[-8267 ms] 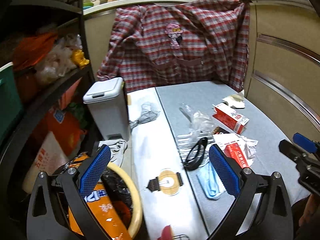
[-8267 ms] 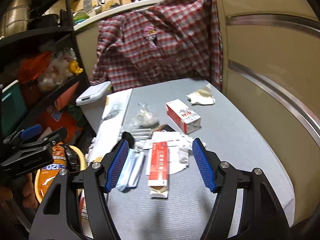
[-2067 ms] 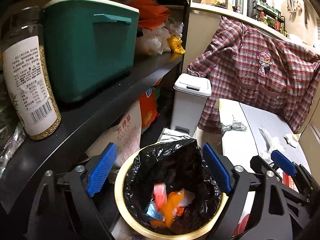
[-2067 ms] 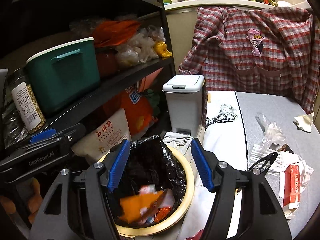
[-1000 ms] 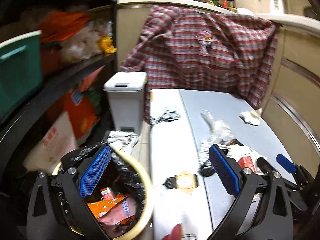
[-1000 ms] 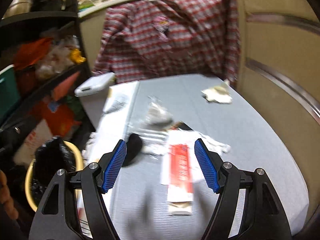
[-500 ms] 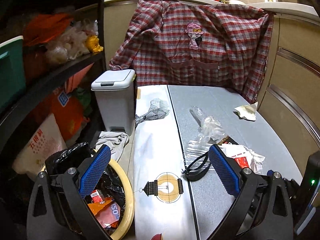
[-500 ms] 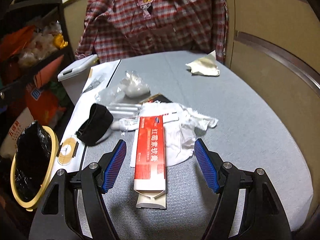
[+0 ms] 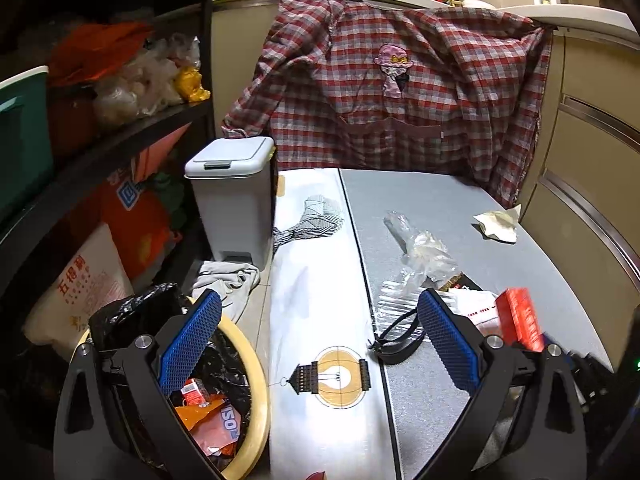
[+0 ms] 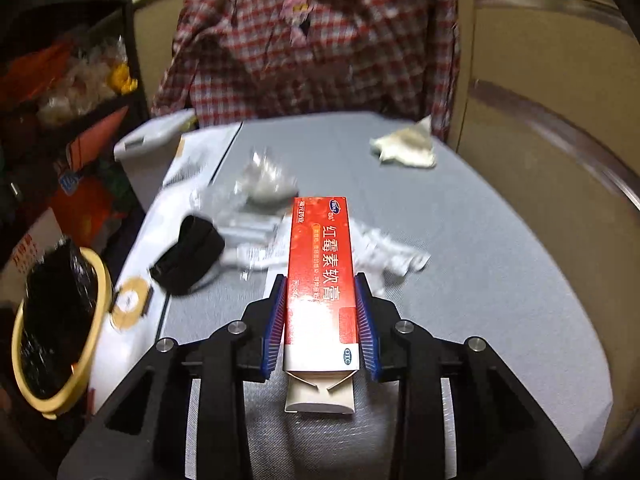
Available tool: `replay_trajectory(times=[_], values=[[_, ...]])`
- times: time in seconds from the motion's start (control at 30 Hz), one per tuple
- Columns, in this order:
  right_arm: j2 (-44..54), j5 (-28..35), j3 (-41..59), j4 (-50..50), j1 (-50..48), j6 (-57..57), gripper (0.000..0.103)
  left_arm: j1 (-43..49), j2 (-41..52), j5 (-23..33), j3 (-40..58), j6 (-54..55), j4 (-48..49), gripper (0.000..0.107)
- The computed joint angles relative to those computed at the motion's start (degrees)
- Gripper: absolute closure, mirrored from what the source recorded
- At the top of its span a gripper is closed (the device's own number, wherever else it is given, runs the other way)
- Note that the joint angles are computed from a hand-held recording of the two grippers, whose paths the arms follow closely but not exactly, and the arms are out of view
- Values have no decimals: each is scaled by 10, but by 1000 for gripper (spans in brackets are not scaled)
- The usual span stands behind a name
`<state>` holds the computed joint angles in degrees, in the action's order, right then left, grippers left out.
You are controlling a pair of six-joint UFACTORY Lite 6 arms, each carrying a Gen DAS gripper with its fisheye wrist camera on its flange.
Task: Collect trash
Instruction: 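Grasp the red ointment box with the right tool while the left tool grasps the black earphones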
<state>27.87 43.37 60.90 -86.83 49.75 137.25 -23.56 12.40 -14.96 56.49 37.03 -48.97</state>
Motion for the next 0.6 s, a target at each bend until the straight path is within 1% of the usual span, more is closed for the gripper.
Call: replay_trajectory(times=[0.1, 0.23, 0.3, 0.4, 0.43, 0.5, 0.57, 0.6], values=[[-27, 11, -20, 0, -1, 12, 69, -8, 17, -1, 3, -64, 74, 12], [-56, 8, -45, -8, -12, 26, 69, -32, 54, -26, 20, -84, 103, 12], [-65, 6, -51, -9, -17, 29, 69, -41, 86, -24, 42, -113, 139, 12], [-76, 4, -62, -13, -20, 35, 69, -55, 140, -14, 85, -106, 142, 13], [-79, 4, -67, -16, -21, 39, 69, -59, 154, -10, 97, -90, 127, 16], [-82, 2, -71, -18, -25, 43, 69, -62, 207, 19, 144, -19, 65, 26], [-83, -2, -74, -20, -29, 50, 69, -61, 239, 48, 179, 37, 9, 32], [-83, -4, -75, -22, -31, 52, 69, -60, 246, 55, 186, 43, 2, 38]])
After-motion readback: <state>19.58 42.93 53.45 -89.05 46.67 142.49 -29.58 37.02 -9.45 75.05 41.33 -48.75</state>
